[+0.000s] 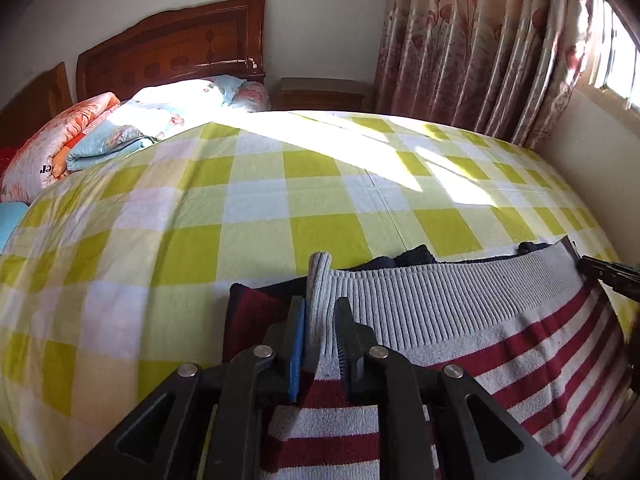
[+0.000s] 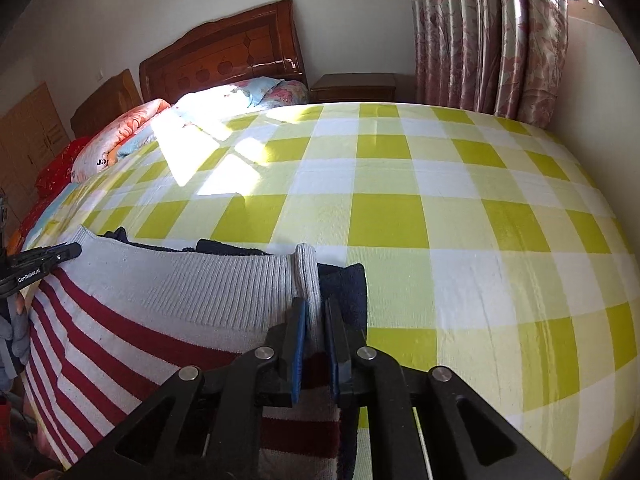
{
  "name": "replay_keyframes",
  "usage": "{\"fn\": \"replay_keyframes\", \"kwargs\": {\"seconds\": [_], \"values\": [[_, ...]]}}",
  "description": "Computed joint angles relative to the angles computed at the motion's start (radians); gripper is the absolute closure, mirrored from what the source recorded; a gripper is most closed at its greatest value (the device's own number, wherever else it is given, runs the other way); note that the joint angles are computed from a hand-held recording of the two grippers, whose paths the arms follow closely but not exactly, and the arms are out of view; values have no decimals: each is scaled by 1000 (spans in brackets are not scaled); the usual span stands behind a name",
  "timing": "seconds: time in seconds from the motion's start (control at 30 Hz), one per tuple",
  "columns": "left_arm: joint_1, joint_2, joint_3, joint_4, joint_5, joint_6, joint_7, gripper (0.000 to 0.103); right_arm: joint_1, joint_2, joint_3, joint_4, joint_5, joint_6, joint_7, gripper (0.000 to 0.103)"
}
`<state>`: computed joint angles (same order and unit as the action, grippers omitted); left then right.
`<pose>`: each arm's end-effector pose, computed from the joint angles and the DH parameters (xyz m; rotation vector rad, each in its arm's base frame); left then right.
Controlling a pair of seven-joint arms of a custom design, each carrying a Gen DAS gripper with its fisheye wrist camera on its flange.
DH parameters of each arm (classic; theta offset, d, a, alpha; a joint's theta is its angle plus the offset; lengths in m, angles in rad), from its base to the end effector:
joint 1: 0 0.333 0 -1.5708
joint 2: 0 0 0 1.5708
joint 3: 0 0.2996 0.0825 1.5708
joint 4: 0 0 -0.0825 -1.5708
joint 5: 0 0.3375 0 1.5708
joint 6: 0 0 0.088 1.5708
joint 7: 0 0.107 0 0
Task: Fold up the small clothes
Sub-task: 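Lay the held hem along the navy collar with both tools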
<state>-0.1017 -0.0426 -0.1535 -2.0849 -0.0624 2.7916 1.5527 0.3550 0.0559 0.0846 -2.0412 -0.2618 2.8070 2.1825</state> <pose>0.5279 -0.1361 0.5373 -1.6513 1.9977 -0.8410 0.5091 0.2522 0.5043 -1.7804 1.7075 -0.4399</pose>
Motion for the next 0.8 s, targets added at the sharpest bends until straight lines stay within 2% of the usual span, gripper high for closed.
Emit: {"fn": "replay_keyframes", "kwargs": {"seconds": [0.03, 0.07, 0.13, 0.17, 0.2, 0.27, 0.37, 0.43, 0.47, 0.5, 0.53, 0.57, 0.63, 0.67, 0.7, 0.73, 0.77, 0.8], "values": [[5, -29, -3, -28, 41, 43, -45, 61, -14, -10, 15, 2, 10, -26, 18, 85], [8, -53, -6, -49, 59, 89, -73, 0, 6, -29, -5, 7, -50, -56, 84, 84], [-15, -78, -3, -55, 10, 140, -58, 0, 11, -49, 3, 29, -220, -65, 214, 80], [-22, -72, -11, -37, 11, 138, -62, 0, 16, -37, 14, 63, -263, -76, 236, 77], [-13, -50, -32, -4, 72, 113, -104, 0, 27, -12, 25, 110, -292, -94, 242, 76], [-9, 17, -68, 81, 245, 7, -217, 0, 62, 77, 44, 226, -290, -137, 186, 73], [-56, 92, -65, 136, 343, -57, -265, 0, 132, 242, 54, 416, -235, -242, 67, 73], [-82, 126, -49, 150, 377, -100, -283, 0, 174, 307, 44, 481, -231, -269, 30, 73], [-76, 142, -53, 167, 323, -139, -247, 0, 192, 323, 32, 496, -232, -287, 18, 74], [-55, 134, -59, 160, 266, -124, -238, 0, 201, 317, 18, 485, -232, -274, 15, 74], [-66, 131, -30, 167, 280, -153, -266, 0, 191, 302, 15, 466, -187, -273, 2, 74], [-57, 116, -23, 151, 268, -149, -253, 0, 177, 276, 11, 432, -146, -257, -8, 77], [-37, 75, -10, 95, 244, -122, -214, 0, 182, 206, -34, 346, -168, -270, 60, 77], [-27, 61, -4, 78, 222, -121, -204, 0, 165, 162, -46, 281, -172, -247, 91, 77], [-17, 56, -1, 71, 153, -123, -168, 0, 128, 117, -40, 201, -122, -171, 86, 78], [-9, 55, 1, 72, 98, -126, -148, 0, 91, 85, -30, 136, -57, -102, 61, 96], [-6, 56, 2, 75, 113, -131, -176, 0, 73, 67, -26, 103, -29, -72, 62, 103], [-7, 57, 0, 75, 136, -134, -197, 0, 62, 61, -20, 86, -8, -47, 59, 103]]}}
